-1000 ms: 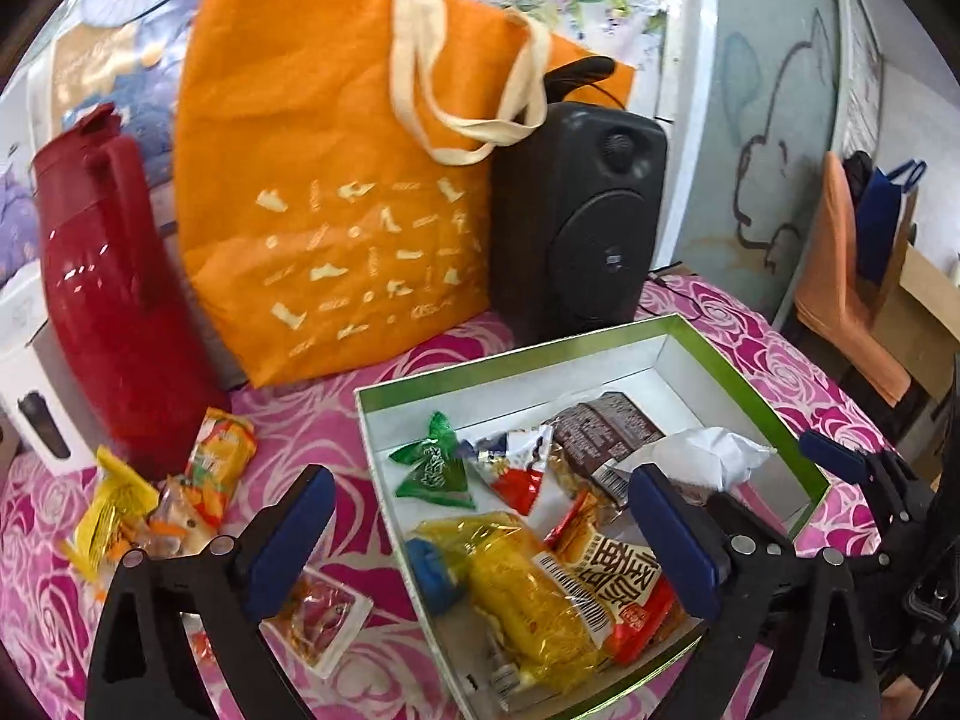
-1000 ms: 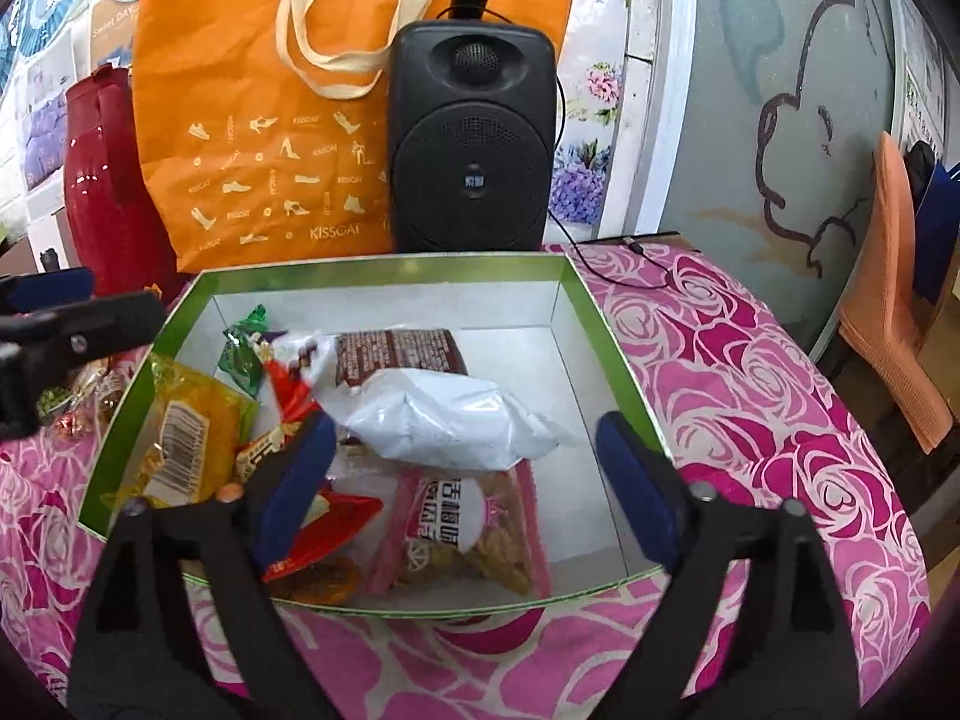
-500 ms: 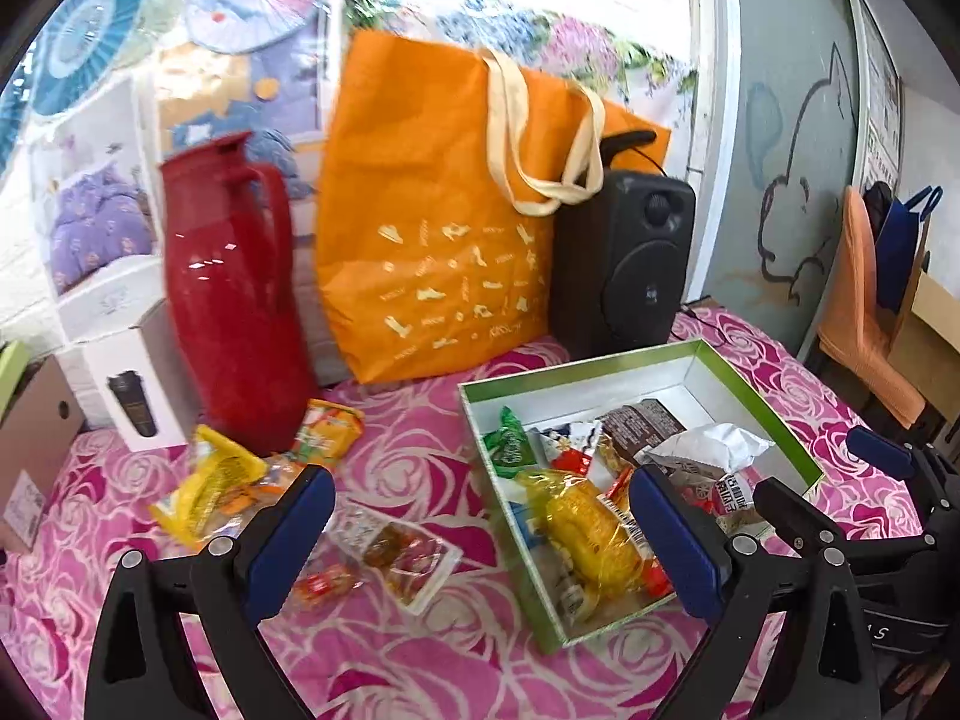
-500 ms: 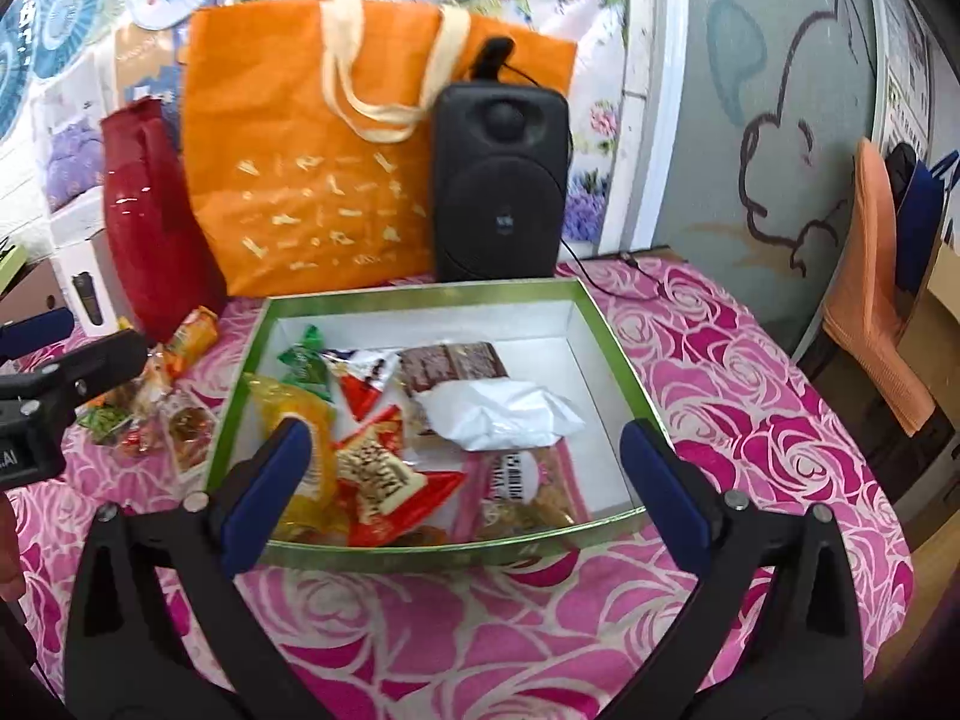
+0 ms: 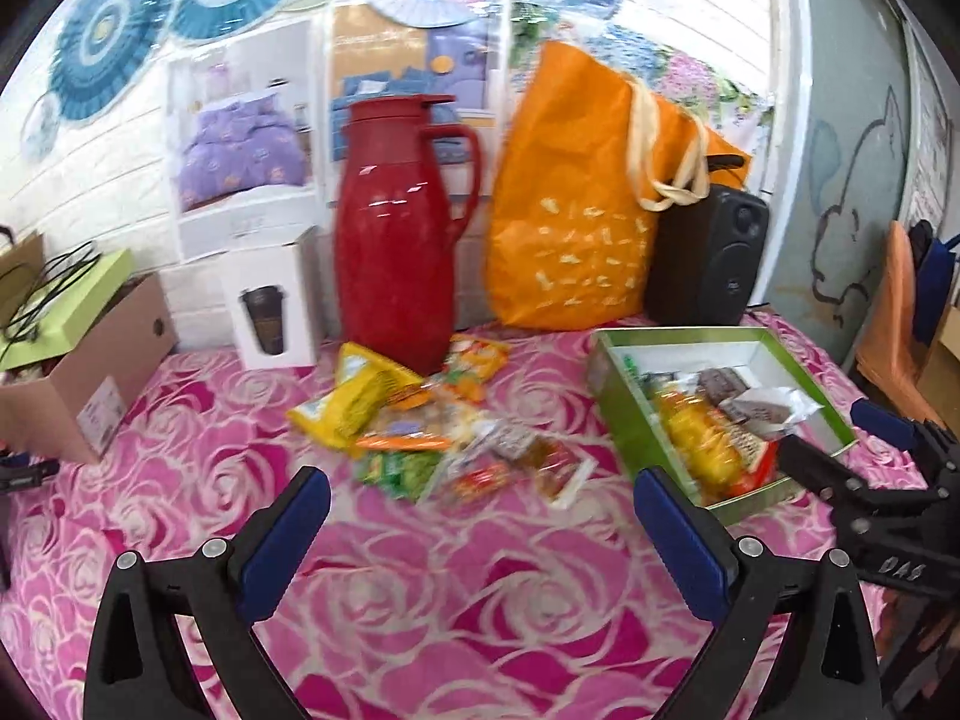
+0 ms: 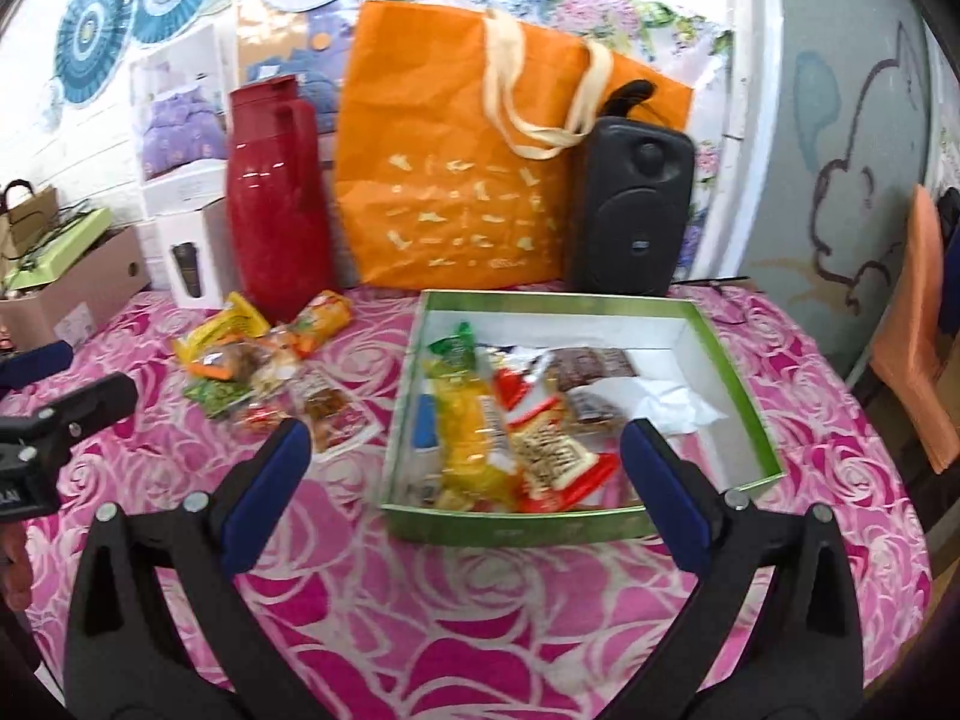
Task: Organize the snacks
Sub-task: 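Move both tools back to the snack pile beside the red jug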
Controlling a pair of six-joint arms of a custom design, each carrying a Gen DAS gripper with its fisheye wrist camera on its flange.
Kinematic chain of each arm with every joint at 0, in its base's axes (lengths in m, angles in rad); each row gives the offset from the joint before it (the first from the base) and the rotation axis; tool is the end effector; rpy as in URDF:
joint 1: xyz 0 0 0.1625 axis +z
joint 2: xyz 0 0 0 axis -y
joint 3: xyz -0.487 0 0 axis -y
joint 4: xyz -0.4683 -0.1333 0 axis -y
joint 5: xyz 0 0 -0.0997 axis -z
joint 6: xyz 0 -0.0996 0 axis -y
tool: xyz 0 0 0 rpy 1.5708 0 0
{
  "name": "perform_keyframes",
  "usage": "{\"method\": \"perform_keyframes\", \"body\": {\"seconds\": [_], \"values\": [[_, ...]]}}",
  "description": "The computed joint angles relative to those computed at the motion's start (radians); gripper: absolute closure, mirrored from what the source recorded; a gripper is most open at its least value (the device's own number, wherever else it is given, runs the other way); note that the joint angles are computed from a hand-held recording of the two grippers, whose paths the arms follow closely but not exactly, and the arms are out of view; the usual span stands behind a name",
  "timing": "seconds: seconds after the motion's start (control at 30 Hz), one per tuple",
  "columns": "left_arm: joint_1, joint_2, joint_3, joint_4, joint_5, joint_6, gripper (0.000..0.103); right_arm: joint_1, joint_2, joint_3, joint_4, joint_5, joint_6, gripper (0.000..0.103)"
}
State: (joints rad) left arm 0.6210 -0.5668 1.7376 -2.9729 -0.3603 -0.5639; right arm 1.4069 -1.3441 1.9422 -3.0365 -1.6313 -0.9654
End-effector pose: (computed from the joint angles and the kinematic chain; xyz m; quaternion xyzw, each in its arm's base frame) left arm -0.4361 -0.5905 -0.0187 0.0922 0.8143 -0.4571 0.3457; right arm 0.0217 -0.6490 0.3851 0.3421 -0.8401 0.3402 0.2480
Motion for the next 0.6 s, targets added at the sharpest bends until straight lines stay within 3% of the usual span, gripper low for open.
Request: {"method": "perform_keyframes", "body": {"seconds": [0.27, 0.43, 0.6], "values": [[0.043, -0.11, 0.126, 0.113, 0.012, -0.187, 0.0, 0.039, 0.059, -0.017, 0.189, 0.034, -0.016, 0.001], [0.071, -0.135, 0.153, 0.033, 0.017, -0.127, 0.0, 0.081, 0.158, -0.072, 0.256, -0.001, -0.028, 0.001], [0.103, -0.151, 0.159, -0.014, 0.039, -0.079, 0.0, 0.117, 0.266, -0.158, 0.302, -0.039, 0.047, 0.001]]}}
